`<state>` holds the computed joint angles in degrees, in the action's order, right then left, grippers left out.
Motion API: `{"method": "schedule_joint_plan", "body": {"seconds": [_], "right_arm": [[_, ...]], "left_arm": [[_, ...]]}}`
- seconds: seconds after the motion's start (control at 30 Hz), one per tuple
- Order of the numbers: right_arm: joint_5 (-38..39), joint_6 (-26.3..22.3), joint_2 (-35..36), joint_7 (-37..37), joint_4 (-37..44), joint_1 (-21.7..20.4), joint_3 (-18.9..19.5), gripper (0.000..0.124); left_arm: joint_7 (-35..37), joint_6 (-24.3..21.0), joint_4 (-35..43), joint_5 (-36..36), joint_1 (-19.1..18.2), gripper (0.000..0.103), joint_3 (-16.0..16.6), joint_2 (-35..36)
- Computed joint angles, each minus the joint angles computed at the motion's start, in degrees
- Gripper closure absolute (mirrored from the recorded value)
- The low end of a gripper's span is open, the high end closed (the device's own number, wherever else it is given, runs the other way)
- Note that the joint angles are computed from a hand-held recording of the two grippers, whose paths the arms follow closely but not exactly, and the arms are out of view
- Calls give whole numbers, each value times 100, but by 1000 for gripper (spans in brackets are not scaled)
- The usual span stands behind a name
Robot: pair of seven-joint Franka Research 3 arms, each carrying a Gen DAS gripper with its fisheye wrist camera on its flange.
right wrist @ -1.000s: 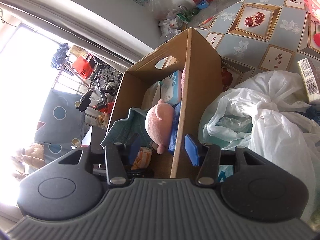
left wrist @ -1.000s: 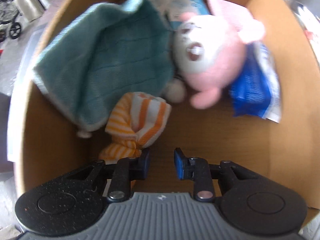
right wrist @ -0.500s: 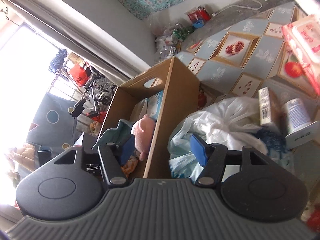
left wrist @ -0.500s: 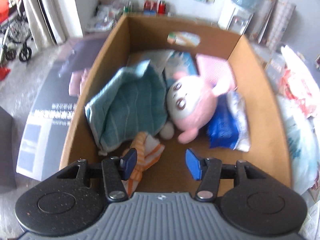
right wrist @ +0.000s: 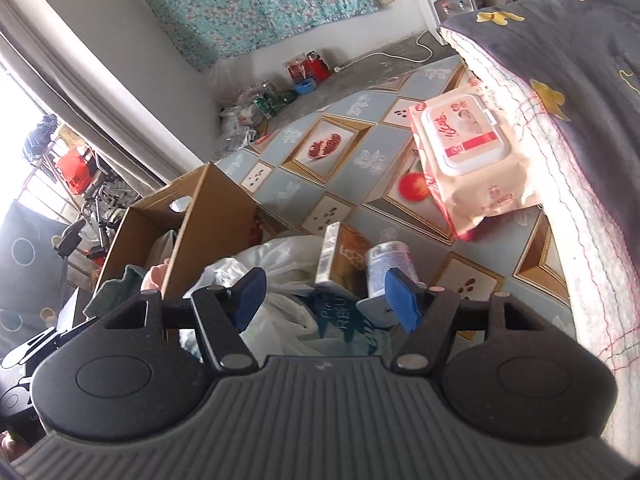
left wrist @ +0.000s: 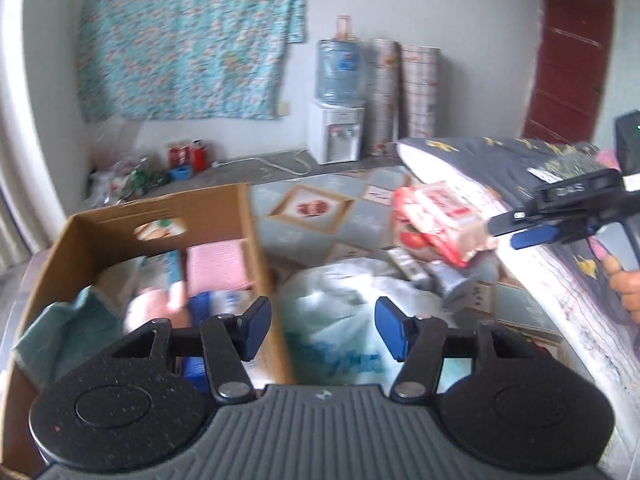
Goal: Organize soft objects
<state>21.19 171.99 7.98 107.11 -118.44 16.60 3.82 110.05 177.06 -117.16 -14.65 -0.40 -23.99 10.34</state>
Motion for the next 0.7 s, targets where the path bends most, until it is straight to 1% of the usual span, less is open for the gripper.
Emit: {"method": "schedule_joint_plan", "body": {"seconds": [0.03,0.1,0.13,0.17,0.2,0.27,0.3,0.33,0.37,0.43,0.5,0.57,0.7], "right_arm": [[-3,6,19,-38,-36,-16,-7,58],[106,40,72,-261,-115,-108,27,58],[248,52,108,-491,-129,-195,90,58],[322,45,121,-663,-152,-246,114,59],[382,22,146,-850,-154,-300,130,59],[674,-27,178,-1501,-147,-485,263,61],[780,-81,208,-1855,-122,-566,304,64],[859,-146,227,-2187,-102,-629,325,66],[1090,-204,260,-2662,-65,-746,420,69],[1750,-334,331,-3733,36,-987,639,72],[2102,-419,415,-4488,135,-1056,686,75],[2301,-473,523,-5038,246,-1045,666,75],[2752,-744,806,-5779,524,-1088,669,76]], "left_arm": [[3,48,53,46,-84,45,-42,112],[117,108,162,83,-57,45,-279,325],[167,249,165,141,-47,47,-411,452],[64,333,231,324,-191,49,-346,579],[-95,407,307,551,-453,53,-143,696],[-413,566,468,961,-1067,60,376,939],[-519,627,569,1114,-1289,66,559,1063],[-619,667,683,1266,-1536,70,765,1197],[-700,660,813,1381,-1687,71,886,1328],[-857,629,1021,1588,-1945,73,1072,1535],[-1002,457,1322,1777,-2126,75,1208,1773],[-1148,303,1535,1959,-2244,75,1310,1933],[-1608,-178,2050,2330,-2599,75,1695,2245]]}}
